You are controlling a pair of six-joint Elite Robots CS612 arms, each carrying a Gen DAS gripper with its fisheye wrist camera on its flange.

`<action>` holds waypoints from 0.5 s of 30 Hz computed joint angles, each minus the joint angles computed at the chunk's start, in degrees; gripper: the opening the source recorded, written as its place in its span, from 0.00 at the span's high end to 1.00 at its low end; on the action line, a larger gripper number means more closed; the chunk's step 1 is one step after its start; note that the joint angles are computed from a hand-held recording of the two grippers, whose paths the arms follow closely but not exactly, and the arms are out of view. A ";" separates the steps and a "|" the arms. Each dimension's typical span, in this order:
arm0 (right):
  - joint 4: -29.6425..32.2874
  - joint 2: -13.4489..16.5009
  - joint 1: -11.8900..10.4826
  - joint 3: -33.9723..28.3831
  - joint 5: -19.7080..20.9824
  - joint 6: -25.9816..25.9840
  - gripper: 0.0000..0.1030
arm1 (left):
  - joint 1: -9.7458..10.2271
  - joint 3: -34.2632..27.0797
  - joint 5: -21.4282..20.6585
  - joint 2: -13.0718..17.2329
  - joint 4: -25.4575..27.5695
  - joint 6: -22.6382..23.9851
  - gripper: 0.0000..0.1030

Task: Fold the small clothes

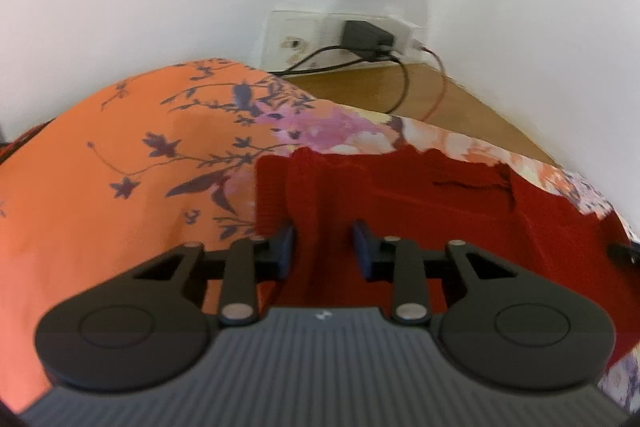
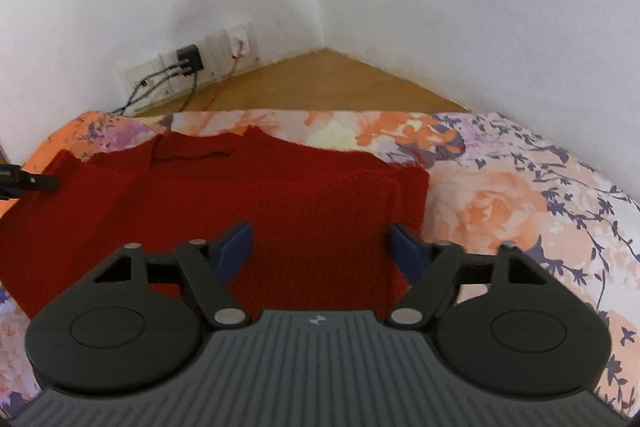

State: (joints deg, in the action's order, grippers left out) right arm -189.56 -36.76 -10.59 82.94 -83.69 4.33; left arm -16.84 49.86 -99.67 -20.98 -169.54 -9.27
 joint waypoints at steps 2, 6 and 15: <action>-0.86 0.05 0.20 -0.03 -0.09 -0.58 0.40 | 0.03 -0.60 -0.41 0.29 0.76 1.03 0.70; -1.72 0.11 -0.12 0.04 2.87 0.21 0.46 | 0.27 -2.62 -0.72 1.33 2.86 -1.17 0.68; 0.39 1.70 -1.01 -1.95 3.92 10.93 0.43 | 0.63 -5.36 -2.82 3.23 3.24 -3.61 0.77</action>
